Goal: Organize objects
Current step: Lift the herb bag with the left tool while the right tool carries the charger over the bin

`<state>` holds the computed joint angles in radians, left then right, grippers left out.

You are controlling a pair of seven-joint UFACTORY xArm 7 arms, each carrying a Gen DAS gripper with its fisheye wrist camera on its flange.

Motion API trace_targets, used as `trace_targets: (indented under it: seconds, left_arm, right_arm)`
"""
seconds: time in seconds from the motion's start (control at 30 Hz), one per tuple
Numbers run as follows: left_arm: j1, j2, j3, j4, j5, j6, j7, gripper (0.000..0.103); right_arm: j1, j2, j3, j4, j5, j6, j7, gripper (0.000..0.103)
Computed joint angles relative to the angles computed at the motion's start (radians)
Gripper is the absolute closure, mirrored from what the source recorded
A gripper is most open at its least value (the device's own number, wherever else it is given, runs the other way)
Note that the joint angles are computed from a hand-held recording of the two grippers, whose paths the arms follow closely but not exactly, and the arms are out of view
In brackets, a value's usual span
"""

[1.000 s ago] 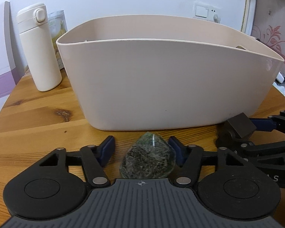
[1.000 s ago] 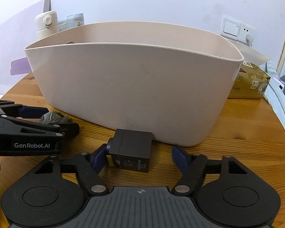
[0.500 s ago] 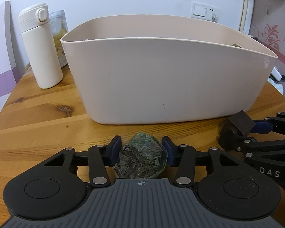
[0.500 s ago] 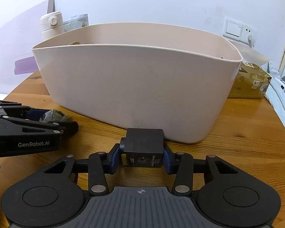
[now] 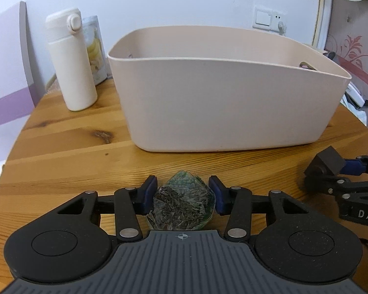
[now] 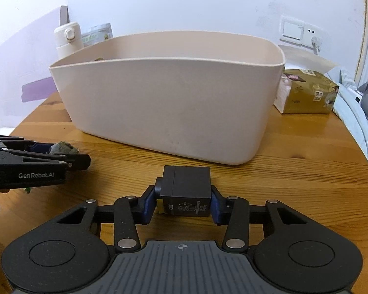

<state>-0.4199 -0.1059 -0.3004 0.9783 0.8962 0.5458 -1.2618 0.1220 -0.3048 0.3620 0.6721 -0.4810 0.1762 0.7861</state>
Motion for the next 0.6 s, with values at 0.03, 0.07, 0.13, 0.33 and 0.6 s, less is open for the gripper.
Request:
trace_targets:
  seconds: [0.03, 0.07, 0.13, 0.33, 0.6]
  left_arm:
    - [-0.002, -0.01, -0.001, -0.005, -0.001, 0.004, 0.002, 0.055]
    - [-0.002, -0.017, -0.004, -0.008, -0.003, 0.009, 0.003, 0.055]
    - [-0.002, -0.036, -0.009, -0.017, -0.01, 0.015, 0.008, 0.055]
    - [0.009, -0.079, -0.037, -0.024, -0.013, 0.031, 0.019, 0.055]
    - [0.033, -0.119, -0.072, -0.015, 0.011, 0.033, 0.015, 0.055]
  right_arm:
    - [0.004, -0.004, -0.003, 0.0, 0.003, 0.001, -0.003, 0.061]
    - [0.01, -0.014, -0.009, -0.007, 0.008, 0.0, -0.008, 0.061]
    - [0.017, -0.036, -0.015, -0.02, 0.021, -0.001, -0.018, 0.061]
    - [0.015, -0.114, -0.016, -0.066, 0.072, -0.01, -0.052, 0.061]
    - [-0.002, -0.218, -0.008, -0.109, 0.132, -0.017, -0.096, 0.061]
